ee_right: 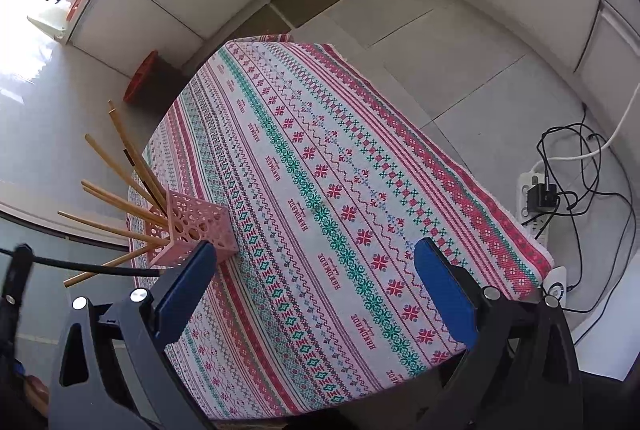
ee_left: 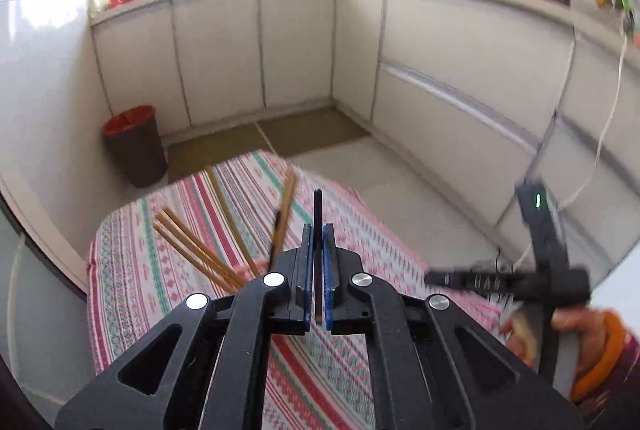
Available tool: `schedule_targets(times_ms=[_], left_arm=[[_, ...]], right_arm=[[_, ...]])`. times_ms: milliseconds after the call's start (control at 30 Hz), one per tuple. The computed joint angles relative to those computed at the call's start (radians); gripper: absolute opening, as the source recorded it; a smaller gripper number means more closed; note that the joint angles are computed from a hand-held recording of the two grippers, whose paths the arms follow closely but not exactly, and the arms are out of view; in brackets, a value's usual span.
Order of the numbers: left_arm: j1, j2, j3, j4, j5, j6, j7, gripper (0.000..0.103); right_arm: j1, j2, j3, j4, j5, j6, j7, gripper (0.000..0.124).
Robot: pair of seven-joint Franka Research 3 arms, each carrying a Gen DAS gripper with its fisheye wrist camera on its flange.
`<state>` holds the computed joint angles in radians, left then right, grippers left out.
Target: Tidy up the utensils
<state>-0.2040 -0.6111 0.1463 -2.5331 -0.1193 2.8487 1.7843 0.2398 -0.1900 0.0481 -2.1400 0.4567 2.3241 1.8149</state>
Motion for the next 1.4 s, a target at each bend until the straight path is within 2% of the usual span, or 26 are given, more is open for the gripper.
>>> schedule_targets(times_ms=[133,300,400,467,500,567,633,733,767,833,933,1000,1067,1133,1167,1233,1333,1400], left_arm=[[0.042,0.011,-0.001,0.027,0.000,0.076,-0.052,0.003],[0.061,0.069,0.007,0.064,0.007,0.113,-0.112,0.003],[0.083,0.136,-0.006,0.095,0.022,0.072,-0.144,0.004],[0.156,0.174,-0.065,0.103,0.075,0.043,-0.196,0.005],[0.171,0.174,-0.073,0.094,0.087,0.043,-0.207,0.007],[0.178,0.150,-0.075,0.071,0.095,0.052,-0.217,0.021],[0.194,0.110,-0.081,0.033,0.114,0.094,-0.236,0.048],[0.209,0.051,-0.092,-0.017,0.151,0.125,-0.264,0.063],[0.234,0.031,-0.114,-0.033,0.174,0.126,-0.287,0.066],[0.289,-0.009,-0.164,-0.072,0.222,0.131,-0.348,0.082],[0.411,-0.107,-0.272,-0.154,0.292,0.164,-0.488,0.097],[0.472,-0.167,-0.328,-0.198,0.329,0.206,-0.558,0.096],[0.584,-0.243,-0.428,-0.233,0.369,0.232,-0.650,0.096],[0.670,-0.342,-0.510,-0.267,0.383,0.211,-0.752,0.096],[0.669,-0.374,-0.515,-0.274,0.388,0.176,-0.776,0.096],[0.601,-0.415,-0.476,-0.273,0.400,0.048,-0.767,0.096],[0.524,-0.486,-0.427,-0.292,0.402,-0.050,-0.791,0.096],[0.491,-0.521,-0.397,-0.298,0.404,-0.080,-0.817,0.096]], right_arm=[[0.005,0.005,0.000,0.005,0.002,-0.012,-0.014,0.096],[0.013,0.012,0.006,0.012,-0.001,-0.020,-0.035,0.096],[0.018,0.017,0.010,0.018,-0.004,-0.020,-0.043,0.096],[0.023,0.017,0.012,0.021,-0.001,-0.018,-0.053,0.096],[0.024,0.013,0.013,0.018,-0.001,-0.011,-0.056,0.096],[0.028,-0.005,0.015,0.004,0.003,0.023,-0.066,0.096],[0.032,-0.026,0.022,-0.013,-0.003,0.067,-0.075,0.096],[0.038,-0.072,0.046,-0.050,-0.055,0.165,-0.068,0.096],[0.042,-0.087,0.053,-0.061,-0.072,0.194,-0.069,0.096],[0.044,-0.125,0.075,-0.090,-0.122,0.265,-0.062,0.096],[0.017,-0.190,0.131,-0.151,-0.233,0.386,0.005,0.096],[-0.034,-0.236,0.186,-0.187,-0.330,0.438,0.095,0.096],[-0.079,-0.279,0.228,-0.212,-0.402,0.469,0.175,0.096],[-0.117,-0.314,0.260,-0.223,-0.461,0.486,0.234,0.096],[-0.118,-0.326,0.260,-0.225,-0.472,0.491,0.245,0.096],[-0.129,-0.352,0.267,-0.221,-0.491,0.472,0.273,0.096],[-0.094,-0.366,0.239,-0.195,-0.492,0.408,0.250,0.096],[-0.074,-0.386,0.230,-0.186,-0.498,0.361,0.225,0.096]])
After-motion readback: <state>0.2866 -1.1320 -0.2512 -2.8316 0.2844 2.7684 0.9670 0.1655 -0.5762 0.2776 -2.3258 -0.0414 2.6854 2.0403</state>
